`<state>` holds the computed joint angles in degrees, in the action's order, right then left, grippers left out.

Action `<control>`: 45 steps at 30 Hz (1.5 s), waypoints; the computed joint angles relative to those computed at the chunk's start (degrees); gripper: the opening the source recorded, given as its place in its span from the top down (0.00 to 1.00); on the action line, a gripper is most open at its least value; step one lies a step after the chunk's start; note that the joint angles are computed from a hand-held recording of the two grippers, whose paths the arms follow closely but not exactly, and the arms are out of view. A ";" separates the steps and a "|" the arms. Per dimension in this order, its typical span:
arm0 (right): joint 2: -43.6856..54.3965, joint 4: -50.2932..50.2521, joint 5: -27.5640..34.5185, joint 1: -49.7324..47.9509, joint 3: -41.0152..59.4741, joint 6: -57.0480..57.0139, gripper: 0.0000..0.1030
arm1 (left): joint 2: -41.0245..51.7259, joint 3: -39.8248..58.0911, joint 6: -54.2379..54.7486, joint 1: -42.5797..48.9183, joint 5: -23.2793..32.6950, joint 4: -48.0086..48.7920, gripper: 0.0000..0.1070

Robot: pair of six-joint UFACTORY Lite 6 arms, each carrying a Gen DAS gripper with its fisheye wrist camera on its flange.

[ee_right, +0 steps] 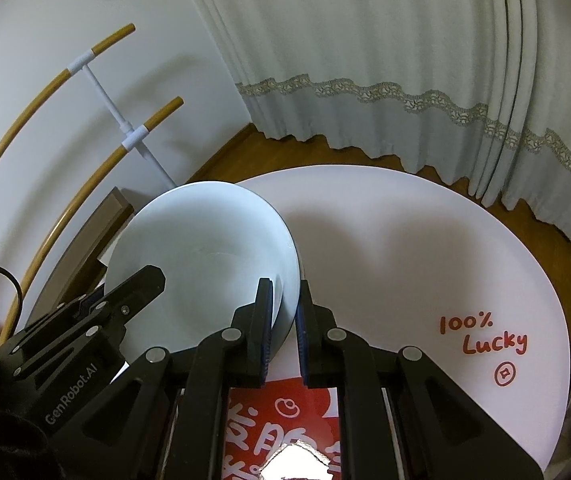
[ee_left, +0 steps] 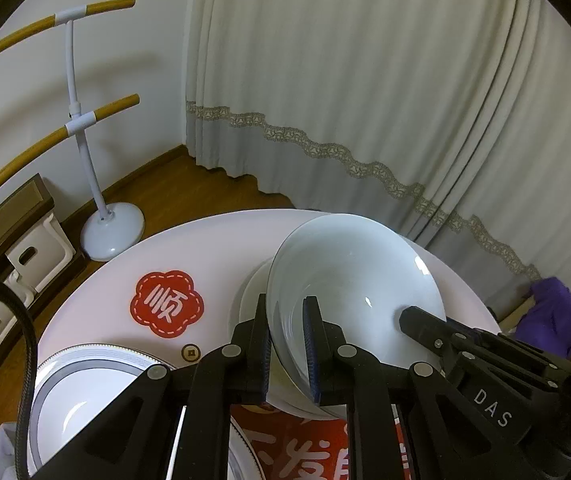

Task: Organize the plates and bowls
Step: 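Carry the held white bowl with both grippers over the nested bowls, then lower the held bowl into the nested bowls with both grippers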

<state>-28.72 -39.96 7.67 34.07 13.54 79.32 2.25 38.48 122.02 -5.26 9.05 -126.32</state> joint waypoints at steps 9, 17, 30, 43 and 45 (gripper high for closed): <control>3.86 -11.79 1.56 1.69 1.33 14.05 0.88 | 2.40 0.84 6.15 -0.44 0.38 -6.11 0.90; 3.42 -12.14 3.06 3.33 1.44 17.32 0.87 | 2.97 1.31 4.45 0.69 0.92 -3.55 0.90; 1.04 -4.62 4.12 2.50 0.19 12.61 0.74 | 2.75 0.83 2.47 1.58 1.55 -0.91 0.90; 3.92 5.33 -4.86 -1.59 -0.99 0.68 0.80 | -0.08 -0.64 -3.54 2.95 1.88 5.97 0.89; 3.62 1.29 -4.30 -0.99 -1.06 5.17 0.80 | -0.73 -0.92 -6.06 3.28 1.99 8.83 0.89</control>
<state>-25.09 -38.67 3.37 33.08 12.48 84.49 1.51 37.56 115.96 -1.98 11.04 -117.49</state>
